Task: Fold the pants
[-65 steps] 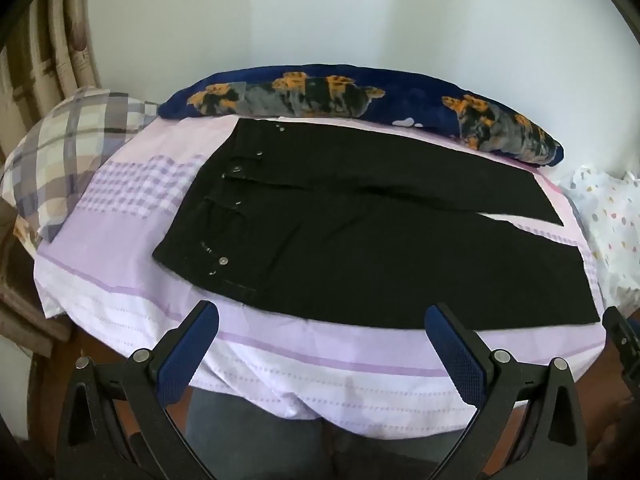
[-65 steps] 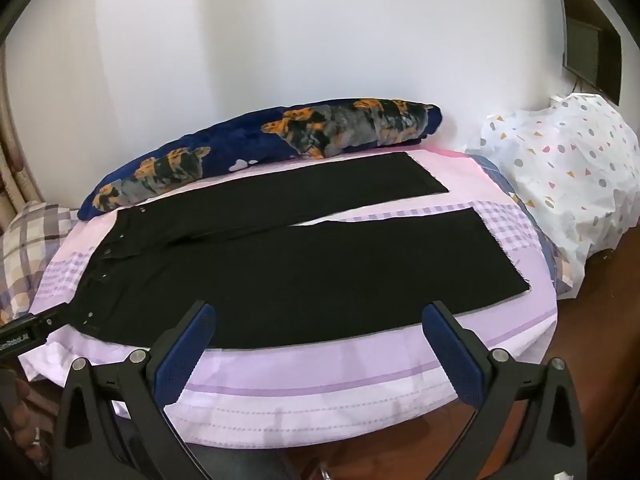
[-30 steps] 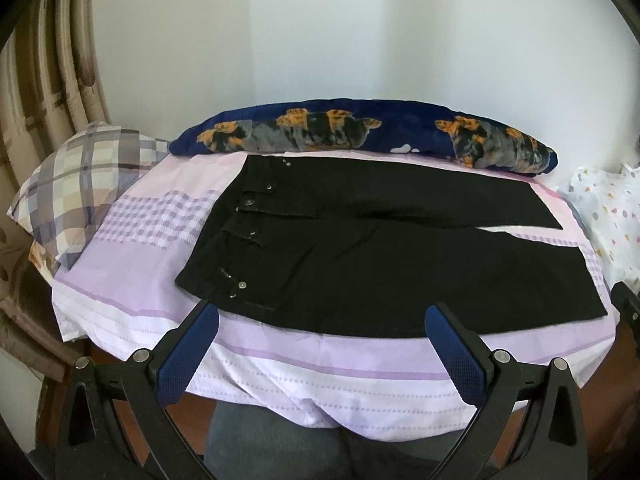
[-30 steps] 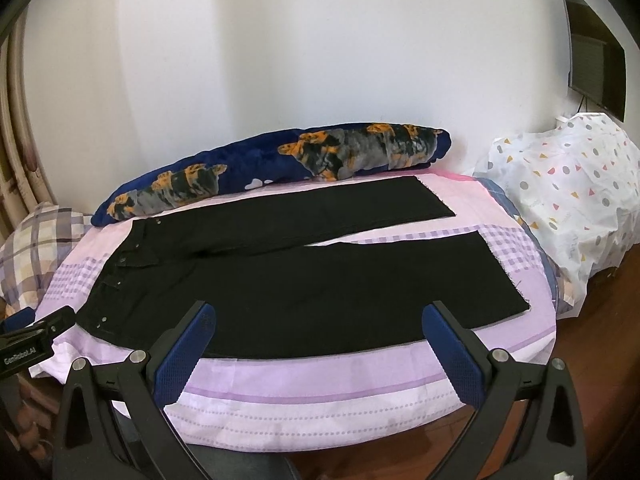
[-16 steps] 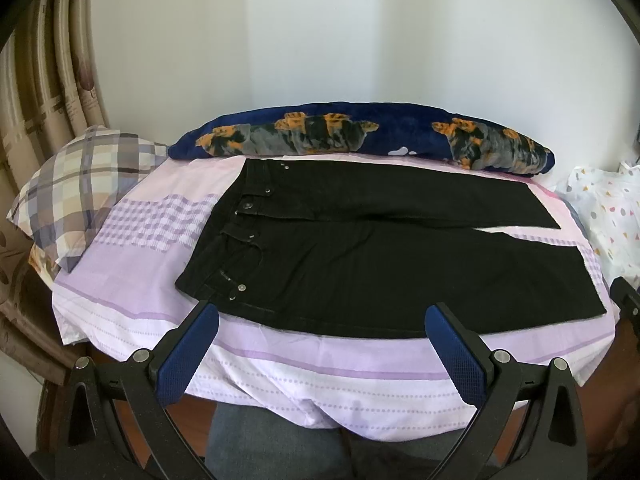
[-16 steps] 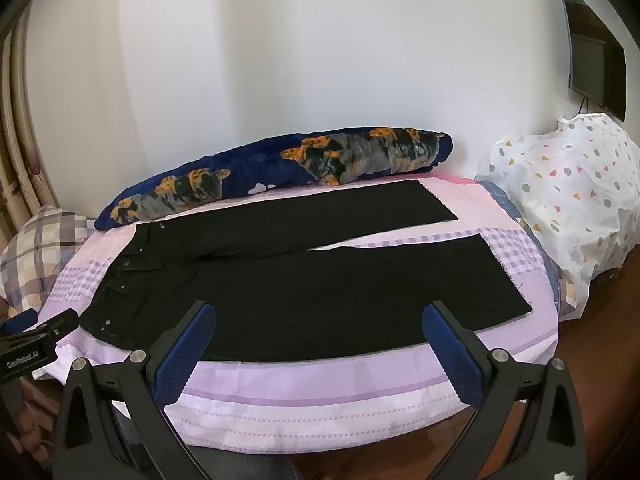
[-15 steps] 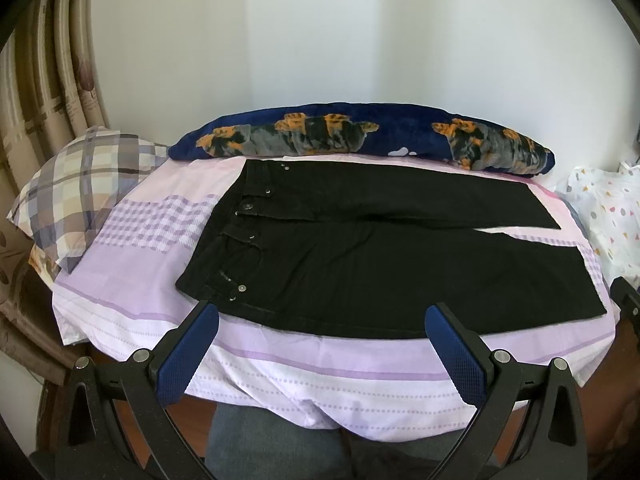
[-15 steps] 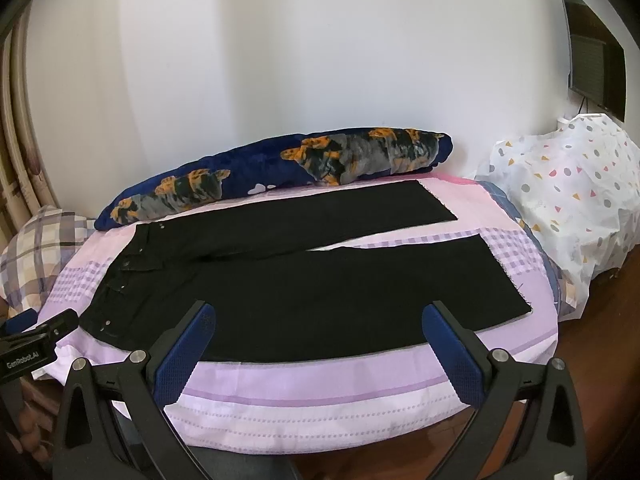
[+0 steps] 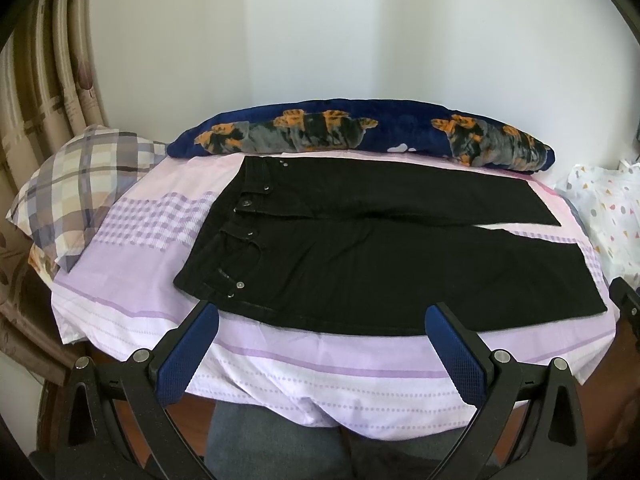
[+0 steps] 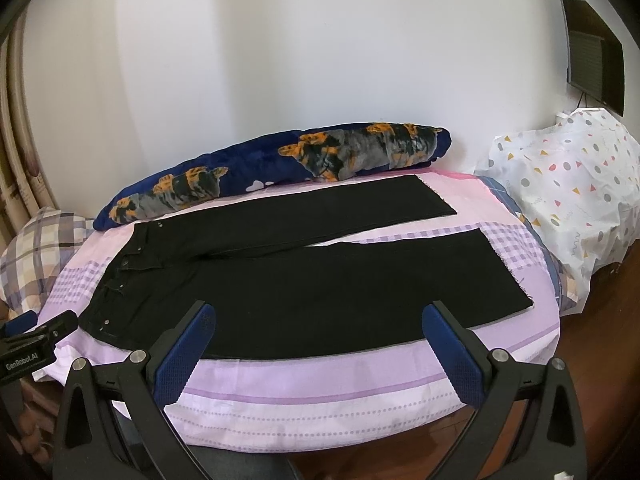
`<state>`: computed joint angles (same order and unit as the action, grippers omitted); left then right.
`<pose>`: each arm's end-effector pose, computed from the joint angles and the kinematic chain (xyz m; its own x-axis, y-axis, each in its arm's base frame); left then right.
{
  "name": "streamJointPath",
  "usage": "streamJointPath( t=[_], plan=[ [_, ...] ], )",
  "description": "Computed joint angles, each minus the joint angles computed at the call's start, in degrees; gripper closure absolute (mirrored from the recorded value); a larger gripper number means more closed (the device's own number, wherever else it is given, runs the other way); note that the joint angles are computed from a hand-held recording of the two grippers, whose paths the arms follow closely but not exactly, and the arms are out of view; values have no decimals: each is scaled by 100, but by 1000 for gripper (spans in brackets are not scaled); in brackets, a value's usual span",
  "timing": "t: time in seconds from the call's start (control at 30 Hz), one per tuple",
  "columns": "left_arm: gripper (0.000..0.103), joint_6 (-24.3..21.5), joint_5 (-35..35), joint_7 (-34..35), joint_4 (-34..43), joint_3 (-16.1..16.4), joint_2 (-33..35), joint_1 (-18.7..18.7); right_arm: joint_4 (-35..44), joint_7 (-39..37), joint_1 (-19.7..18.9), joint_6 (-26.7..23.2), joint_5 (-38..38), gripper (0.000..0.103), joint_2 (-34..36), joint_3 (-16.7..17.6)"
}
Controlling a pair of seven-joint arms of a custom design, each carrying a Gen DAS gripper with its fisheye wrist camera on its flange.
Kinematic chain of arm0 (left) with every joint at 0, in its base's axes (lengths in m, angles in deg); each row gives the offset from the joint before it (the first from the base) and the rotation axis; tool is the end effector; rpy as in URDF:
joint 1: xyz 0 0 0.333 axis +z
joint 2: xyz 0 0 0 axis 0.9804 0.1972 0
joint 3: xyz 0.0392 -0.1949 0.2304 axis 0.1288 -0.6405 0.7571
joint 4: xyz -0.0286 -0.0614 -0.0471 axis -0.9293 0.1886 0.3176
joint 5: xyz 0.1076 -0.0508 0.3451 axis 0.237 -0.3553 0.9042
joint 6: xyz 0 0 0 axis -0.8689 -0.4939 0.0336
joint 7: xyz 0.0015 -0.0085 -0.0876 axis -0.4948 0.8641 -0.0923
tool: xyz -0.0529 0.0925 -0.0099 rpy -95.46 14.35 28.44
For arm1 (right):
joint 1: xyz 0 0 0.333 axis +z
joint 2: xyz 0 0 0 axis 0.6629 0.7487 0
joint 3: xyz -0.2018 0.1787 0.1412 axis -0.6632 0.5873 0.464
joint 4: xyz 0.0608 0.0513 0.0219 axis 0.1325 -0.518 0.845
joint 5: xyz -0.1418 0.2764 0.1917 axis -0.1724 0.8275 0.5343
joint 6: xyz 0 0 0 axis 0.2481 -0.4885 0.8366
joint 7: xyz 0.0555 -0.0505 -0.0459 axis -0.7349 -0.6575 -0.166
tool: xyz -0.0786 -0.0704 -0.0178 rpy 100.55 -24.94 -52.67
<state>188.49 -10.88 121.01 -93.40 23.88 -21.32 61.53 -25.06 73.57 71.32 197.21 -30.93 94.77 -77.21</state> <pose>0.6327 -0.2302 0.6228 0.2130 -0.9770 0.0056 -0.6848 -0.1533 -0.7124 0.6486 0.3253 0.6272 -0.0061 -0.9951 -0.0986 -0.5971 0.0827 -0.7979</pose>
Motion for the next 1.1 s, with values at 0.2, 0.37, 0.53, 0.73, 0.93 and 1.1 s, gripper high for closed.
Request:
streamJointPath(
  t=[0.2, 0.37, 0.53, 0.73, 0.93, 1.1],
  plan=[
    [1, 78, -44, -12, -167, -14, -63, 37, -180, 79, 2, 86, -53, 0, -89, -8],
    [1, 71, -47, -7, -161, -18, -58, 42, -205, 62, -25, 116, -26, 0, -102, 16],
    [1, 61, -45, -3, -143, -17, -48, 40, -190, 72, -21, 107, -40, 0, -95, 8],
    [1, 62, -44, -5, -156, -16, -58, 41, -165, 85, -40, 121, -15, 0, -76, 9],
    [1, 71, -53, 0, -171, -21, -63, 47, -148, 46, -82, 148, 39, 0, -46, 24],
    [1, 94, -90, 25, -210, -32, -72, 62, 1, -34, -111, 92, 133, 0, 67, 40]
  ],
)
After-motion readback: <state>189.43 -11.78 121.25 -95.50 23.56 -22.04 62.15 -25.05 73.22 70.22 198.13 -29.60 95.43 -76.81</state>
